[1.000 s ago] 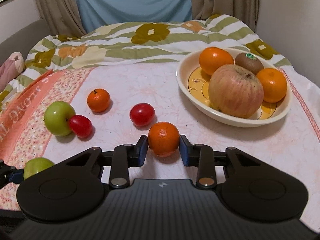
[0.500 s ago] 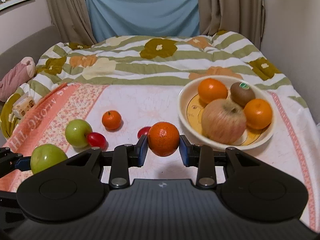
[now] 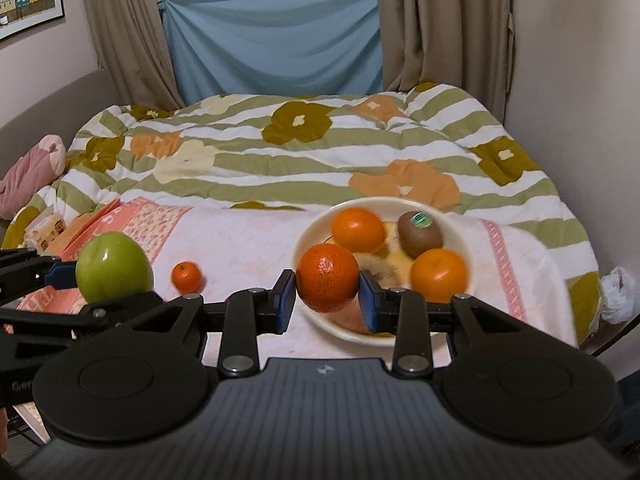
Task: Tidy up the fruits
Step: 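Carry the green apple and mandarin into the bowl and open both tools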
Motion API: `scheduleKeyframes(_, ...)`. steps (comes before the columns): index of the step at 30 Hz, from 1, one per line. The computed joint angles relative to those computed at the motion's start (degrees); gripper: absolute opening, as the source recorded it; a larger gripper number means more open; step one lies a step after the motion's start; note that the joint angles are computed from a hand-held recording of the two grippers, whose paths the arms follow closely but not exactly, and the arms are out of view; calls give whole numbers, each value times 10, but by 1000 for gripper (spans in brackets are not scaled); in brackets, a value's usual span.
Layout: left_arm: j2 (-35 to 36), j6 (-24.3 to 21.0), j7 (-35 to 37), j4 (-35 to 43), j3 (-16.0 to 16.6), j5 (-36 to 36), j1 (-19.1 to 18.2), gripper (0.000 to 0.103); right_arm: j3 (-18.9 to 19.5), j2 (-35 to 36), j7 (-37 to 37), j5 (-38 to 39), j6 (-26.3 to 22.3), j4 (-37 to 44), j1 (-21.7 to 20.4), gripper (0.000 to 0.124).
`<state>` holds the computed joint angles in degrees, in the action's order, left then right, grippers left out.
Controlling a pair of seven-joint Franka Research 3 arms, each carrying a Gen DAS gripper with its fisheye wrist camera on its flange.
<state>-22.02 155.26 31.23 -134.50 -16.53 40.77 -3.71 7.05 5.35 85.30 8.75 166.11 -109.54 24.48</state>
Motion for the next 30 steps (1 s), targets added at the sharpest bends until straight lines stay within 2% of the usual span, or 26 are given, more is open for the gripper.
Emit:
scheduleKeyframes(6, 88, -9, -22, 81, -5, 30, 4, 58, 3, 42, -79, 60, -27, 61, -27, 49)
scheduleKeyframes(13, 182, -25, -20, 163, 27, 37, -24, 58, 5, 116, -149, 107, -76, 154, -54, 49)
scheduleKeyframes(23, 286, -52, -1, 262, 67, -2, -57, 58, 8, 203, -209, 135, -138, 260, -74, 49)
scheduleKeyframes(30, 325, -81, 32, 302, 77, -55, -67, 58, 9, 234, -224, 145, -162, 299, -80, 49)
